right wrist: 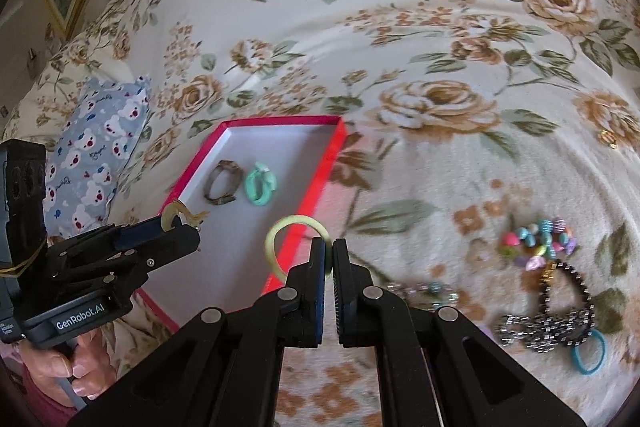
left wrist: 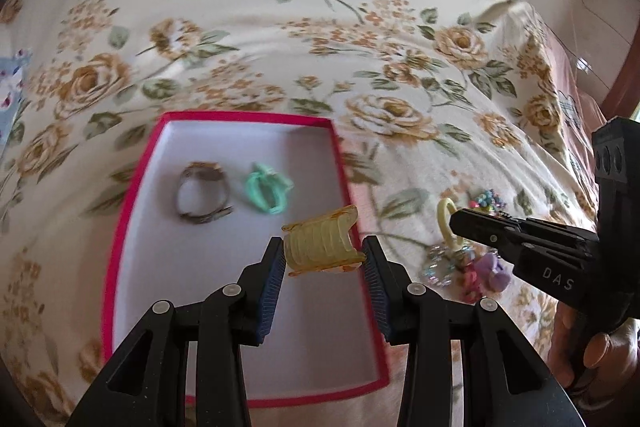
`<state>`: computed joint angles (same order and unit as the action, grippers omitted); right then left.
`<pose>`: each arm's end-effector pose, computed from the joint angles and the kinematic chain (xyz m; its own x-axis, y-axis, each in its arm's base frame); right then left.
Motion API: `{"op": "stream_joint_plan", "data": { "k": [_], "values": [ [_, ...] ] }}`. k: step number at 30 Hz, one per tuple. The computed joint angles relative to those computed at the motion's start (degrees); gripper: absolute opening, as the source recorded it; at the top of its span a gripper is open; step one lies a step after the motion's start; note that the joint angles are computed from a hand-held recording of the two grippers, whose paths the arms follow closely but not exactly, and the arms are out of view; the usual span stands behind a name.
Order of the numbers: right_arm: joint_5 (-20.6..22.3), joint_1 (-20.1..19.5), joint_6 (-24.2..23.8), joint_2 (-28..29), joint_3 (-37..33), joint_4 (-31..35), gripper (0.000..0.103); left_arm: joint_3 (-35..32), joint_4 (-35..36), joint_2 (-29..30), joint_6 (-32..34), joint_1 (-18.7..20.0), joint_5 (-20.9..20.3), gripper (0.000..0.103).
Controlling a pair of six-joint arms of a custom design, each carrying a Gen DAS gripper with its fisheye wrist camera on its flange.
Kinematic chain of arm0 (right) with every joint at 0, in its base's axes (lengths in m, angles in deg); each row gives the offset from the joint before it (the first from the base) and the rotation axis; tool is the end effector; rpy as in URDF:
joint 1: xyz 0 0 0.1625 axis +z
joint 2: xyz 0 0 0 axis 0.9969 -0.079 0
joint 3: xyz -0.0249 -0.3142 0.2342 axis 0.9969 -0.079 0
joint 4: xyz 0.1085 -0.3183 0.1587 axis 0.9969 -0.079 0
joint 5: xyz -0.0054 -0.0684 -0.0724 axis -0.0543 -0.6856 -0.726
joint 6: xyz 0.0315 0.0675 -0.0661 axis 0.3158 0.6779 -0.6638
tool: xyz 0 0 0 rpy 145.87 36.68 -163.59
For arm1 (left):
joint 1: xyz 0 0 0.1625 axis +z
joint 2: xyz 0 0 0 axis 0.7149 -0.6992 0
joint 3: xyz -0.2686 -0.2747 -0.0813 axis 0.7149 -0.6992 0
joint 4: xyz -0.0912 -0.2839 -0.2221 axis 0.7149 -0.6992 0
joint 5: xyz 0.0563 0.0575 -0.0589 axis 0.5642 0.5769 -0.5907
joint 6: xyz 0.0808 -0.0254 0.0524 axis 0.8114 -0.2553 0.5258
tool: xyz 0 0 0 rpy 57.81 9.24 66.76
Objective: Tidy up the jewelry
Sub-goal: 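Lower the claw clip and yellow ring into the box and open both tools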
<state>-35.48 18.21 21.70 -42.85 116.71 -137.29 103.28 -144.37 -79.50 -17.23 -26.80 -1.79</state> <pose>0.1983 -0.3970 0.2357 -0.8244 -0.3962 0.4042 -0.4956 0.8502 -0.1776 -0.2830 -0.3151 0.1135 -0.8210 -0.0852 -0.5645 0.2929 0.7859 -0.5446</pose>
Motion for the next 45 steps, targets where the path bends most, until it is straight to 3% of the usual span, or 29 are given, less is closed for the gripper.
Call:
{"op": "stream_joint_plan", "data": {
  "k": [8,14,34,45],
  "values": [
    [1.0,2.6,0.8,3.9,0.1,-0.8,0.004,3.6,10.5,-8.0,-10.4,-2.5,0.2,0.038],
    [1.5,4.3,0.9,7.7,-0.9,-1.6,0.004,5.2,14.2,-11.1,-15.1,-2.3,-0.2,0.039],
    [-1.0,4.0,0.0,17.5,-4.9,-2.8,0.005,6.5,3.3,-8.1,-6.8,8.0,2.3,0.039],
    [-2.7,3.7,-0.8,20.4,-6.4,-3.3,0.008,5.8,0.2,-4.7,-4.6,11.0,3.2,0.039]
  ]
}}
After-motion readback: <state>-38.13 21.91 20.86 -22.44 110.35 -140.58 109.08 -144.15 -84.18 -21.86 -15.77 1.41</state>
